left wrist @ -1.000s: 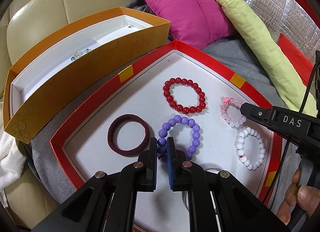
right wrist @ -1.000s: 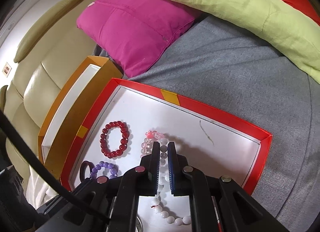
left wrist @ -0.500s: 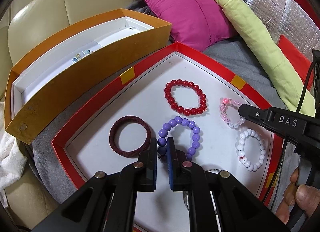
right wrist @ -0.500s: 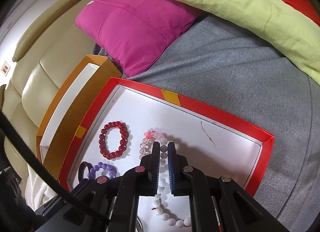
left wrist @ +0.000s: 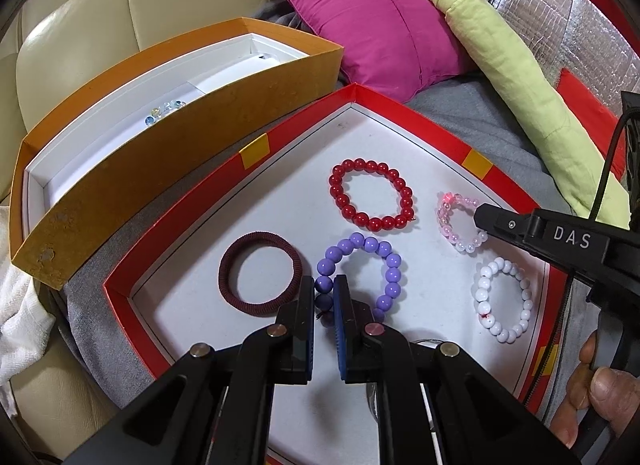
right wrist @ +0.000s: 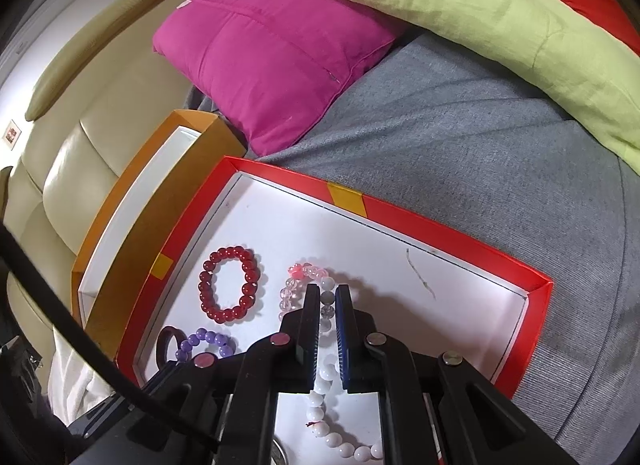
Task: Organize jewelry
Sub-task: 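Open both tools to release the bracelets in the tray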
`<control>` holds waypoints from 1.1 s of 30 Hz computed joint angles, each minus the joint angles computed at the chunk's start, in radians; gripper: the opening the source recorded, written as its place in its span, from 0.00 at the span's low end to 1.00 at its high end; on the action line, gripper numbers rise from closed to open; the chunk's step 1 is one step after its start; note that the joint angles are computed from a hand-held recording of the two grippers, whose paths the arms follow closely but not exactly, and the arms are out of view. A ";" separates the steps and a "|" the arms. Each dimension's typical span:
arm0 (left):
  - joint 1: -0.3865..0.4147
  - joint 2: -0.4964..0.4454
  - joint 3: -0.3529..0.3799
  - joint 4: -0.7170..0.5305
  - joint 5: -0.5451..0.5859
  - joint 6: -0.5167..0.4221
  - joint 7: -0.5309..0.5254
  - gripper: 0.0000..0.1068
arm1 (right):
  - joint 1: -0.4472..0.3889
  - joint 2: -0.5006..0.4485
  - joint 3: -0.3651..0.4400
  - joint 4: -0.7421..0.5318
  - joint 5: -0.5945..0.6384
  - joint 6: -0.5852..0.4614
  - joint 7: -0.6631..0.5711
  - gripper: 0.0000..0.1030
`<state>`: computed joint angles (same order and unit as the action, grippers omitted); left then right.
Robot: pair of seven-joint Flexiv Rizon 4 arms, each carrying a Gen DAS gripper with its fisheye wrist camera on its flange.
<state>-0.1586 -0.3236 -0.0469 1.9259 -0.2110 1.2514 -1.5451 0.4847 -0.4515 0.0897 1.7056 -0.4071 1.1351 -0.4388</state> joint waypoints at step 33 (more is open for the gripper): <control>-0.005 -0.004 0.008 -0.009 0.030 -0.006 -0.015 0.09 | 0.005 -0.002 0.002 -0.010 -0.002 -0.027 0.004 0.09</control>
